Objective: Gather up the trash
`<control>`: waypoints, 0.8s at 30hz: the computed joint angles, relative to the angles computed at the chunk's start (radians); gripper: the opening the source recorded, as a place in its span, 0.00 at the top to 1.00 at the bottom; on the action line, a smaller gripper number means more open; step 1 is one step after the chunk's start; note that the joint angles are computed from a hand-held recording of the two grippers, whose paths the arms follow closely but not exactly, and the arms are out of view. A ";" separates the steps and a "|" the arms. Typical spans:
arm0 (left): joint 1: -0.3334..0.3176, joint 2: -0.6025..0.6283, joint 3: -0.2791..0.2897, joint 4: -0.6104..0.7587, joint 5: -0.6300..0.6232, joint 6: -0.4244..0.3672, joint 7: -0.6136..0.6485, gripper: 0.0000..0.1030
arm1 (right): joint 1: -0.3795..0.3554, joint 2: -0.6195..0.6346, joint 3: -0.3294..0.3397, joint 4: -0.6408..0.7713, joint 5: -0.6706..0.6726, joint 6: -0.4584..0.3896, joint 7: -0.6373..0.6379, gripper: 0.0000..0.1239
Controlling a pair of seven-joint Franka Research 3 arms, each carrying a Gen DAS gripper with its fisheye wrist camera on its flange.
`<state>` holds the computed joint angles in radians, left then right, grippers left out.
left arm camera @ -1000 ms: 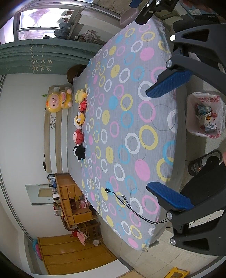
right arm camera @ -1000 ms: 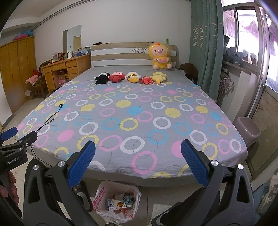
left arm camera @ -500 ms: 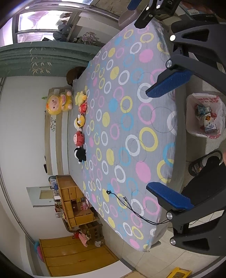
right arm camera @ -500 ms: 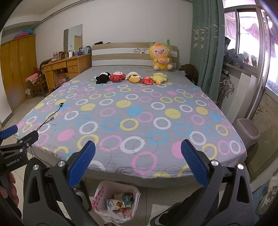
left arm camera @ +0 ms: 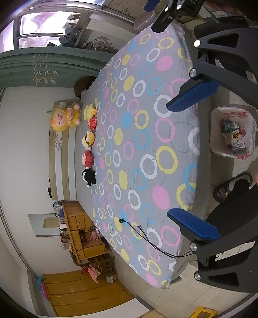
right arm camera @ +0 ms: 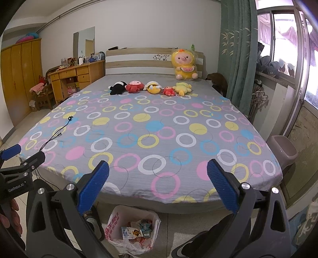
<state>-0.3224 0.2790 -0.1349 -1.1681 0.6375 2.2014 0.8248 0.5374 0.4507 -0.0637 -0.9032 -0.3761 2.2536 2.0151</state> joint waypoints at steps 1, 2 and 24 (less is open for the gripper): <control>0.001 -0.006 0.000 -0.009 -0.001 0.002 -0.001 0.08 | -0.001 0.000 0.000 0.000 0.001 0.001 -0.001 0.22; 0.006 -0.004 -0.001 -0.008 -0.008 0.009 0.006 0.08 | -0.001 0.001 0.000 0.001 0.002 0.000 -0.003 0.22; 0.031 -0.030 -0.014 -0.049 -0.064 0.042 0.041 0.08 | -0.007 -0.007 0.003 -0.021 0.002 0.009 -0.012 0.22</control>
<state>-0.2913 0.2493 -0.1490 -1.2169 0.5736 2.2430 0.8657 0.5301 0.4440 -0.0606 -0.9243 -0.3739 2.2624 2.0030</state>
